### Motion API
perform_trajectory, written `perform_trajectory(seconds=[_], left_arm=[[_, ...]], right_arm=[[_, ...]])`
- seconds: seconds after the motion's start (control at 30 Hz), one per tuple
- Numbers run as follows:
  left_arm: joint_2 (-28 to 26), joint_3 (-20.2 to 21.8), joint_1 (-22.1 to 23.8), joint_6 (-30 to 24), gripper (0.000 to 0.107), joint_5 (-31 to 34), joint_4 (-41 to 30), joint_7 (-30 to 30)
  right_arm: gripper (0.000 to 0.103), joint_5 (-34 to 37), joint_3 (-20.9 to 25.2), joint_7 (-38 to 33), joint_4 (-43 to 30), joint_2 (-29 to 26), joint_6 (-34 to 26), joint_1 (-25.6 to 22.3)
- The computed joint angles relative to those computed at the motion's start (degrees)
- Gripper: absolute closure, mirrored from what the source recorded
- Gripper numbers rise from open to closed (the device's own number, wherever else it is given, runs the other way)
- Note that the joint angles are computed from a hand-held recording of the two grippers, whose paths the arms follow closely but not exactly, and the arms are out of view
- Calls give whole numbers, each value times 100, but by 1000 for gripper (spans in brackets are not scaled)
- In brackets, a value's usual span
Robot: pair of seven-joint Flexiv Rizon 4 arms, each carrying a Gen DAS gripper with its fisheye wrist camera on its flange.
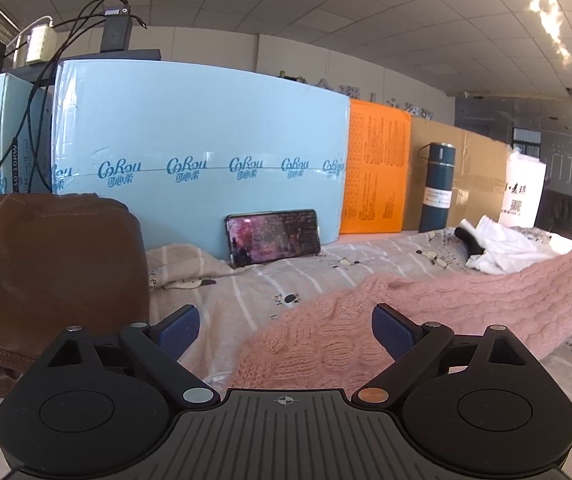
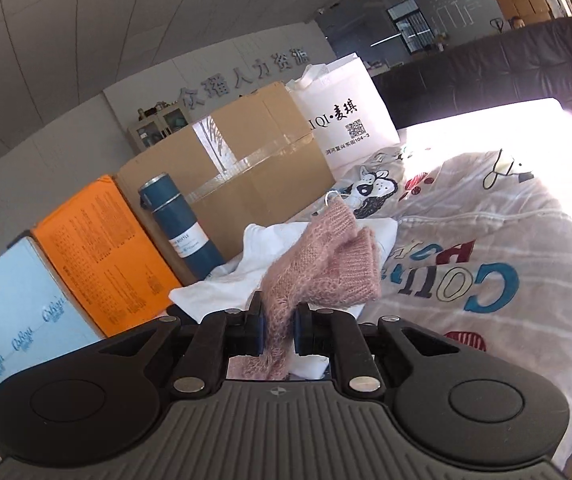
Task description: Fold clothes
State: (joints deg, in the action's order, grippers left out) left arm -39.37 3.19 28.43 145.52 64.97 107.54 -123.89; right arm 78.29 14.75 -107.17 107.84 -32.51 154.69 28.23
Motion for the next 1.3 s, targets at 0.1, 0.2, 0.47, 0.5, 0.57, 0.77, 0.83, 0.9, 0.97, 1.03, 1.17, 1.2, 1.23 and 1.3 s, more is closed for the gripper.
perform_trajectory(seconds=[0.1, 0.2, 0.47, 0.5, 0.57, 0.77, 0.83, 0.9, 0.97, 1.03, 1.17, 1.2, 1.23, 1.3], left_arm=[[162, -193, 77, -741, 12, 107, -6, -241], [340, -457, 169, -1559, 12, 664, -240, -1109], [103, -238, 169, -679, 12, 723, -405, -1541], [98, -189, 127, -631, 12, 759, -442, -1629], [90, -74, 41, -552, 12, 747, -472, -1717], [56, 146, -138, -426, 12, 868, -631, -2092], [42, 207, -185, -388, 12, 857, -651, -2124], [32, 251, -215, -353, 12, 842, -661, -2149], [25, 277, -223, -304, 12, 840, -668, -2196], [19, 290, -233, -278, 12, 885, -703, -2304], [-14, 333, -295, -226, 11, 1189, -920, -2832], [-30, 365, -328, -200, 11, 1280, -993, -2997], [-49, 407, -368, -169, 11, 1365, -1068, -3160], [-94, 507, -459, -89, 11, 1517, -1219, -3480]], right_arm=[[91, 165, -182, -1252, -424, -353, 170, 209], [91, 71, -160, -2332, -850, -725, 455, 398], [90, -974, 154, -2720, -580, -674, -160, 918], [90, -992, 157, -2717, -577, -640, -351, 966], [90, -991, 127, -2673, -545, -583, -689, 1044], [48, -1266, -90, -2372, -345, -580, -1015, 1359], [38, -1582, -128, -2035, -158, -578, -981, 1453], [36, -1758, -163, -1757, -77, -535, -1102, 1524], [36, -2009, -130, -1359, 73, -468, -1257, 1540], [31, -2368, -60, -884, 250, -440, -1366, 1515], [24, -2562, -26, -14, 288, -344, -2109, 1327], [23, -2542, -76, 153, 254, -359, -2250, 1307], [23, -2532, -134, 306, 222, -382, -2362, 1298], [23, -2811, -105, 676, 334, -448, -2153, 1263]])
